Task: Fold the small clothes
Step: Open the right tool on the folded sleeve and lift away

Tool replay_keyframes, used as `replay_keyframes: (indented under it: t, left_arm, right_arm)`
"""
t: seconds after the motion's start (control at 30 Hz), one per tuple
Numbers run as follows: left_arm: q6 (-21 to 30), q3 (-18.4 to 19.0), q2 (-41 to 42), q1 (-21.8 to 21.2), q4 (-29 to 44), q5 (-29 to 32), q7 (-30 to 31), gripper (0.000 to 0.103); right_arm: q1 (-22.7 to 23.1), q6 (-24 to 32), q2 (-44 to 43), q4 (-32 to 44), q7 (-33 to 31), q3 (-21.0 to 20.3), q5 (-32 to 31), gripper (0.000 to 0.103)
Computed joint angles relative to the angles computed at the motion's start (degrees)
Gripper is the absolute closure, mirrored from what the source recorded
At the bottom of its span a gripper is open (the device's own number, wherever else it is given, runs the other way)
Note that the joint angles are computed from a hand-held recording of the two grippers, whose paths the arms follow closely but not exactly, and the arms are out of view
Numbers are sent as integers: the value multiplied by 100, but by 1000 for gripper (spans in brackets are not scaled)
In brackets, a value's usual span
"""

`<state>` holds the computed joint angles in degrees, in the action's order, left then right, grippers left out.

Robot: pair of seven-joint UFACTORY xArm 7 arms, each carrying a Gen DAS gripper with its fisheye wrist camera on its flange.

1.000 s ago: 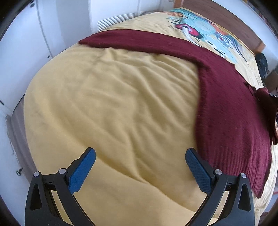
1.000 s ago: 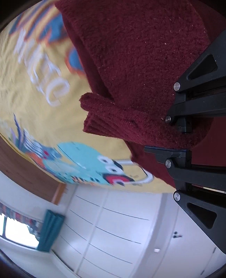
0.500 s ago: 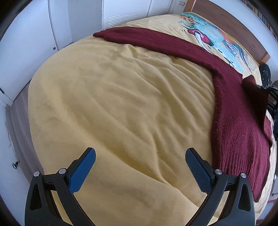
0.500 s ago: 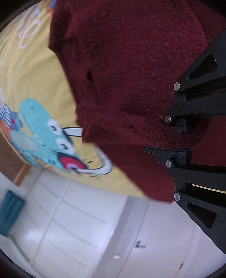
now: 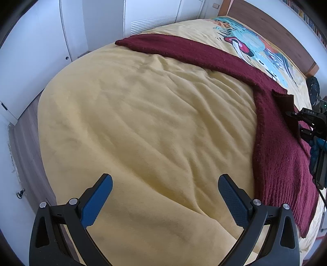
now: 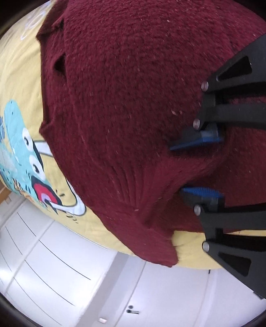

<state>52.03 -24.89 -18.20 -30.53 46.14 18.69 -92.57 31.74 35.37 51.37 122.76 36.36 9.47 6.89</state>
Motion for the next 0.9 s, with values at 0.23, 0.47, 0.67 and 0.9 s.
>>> replay_keyframes:
  t: [0.23,0.47,0.67,0.9]
  left_arm:
    - [173,-77,-15,-2,129,162,-62,1]
    - [282,-134,9,-8,209,411,-104,1]
    - [229,-80,39,-25,270,424,12,1]
    - [264,-68,75,-35,376,365,111,1]
  right_arm:
    - [33,52,-22,134,-310,129,67,54]
    - [129,-252,-790,-964,-31,-181,-237,54]
    - [45,-271,-739,-1124,-21,22,-193,54]
    - [58,-638,-1174,-1637,-195,120,-125,54]
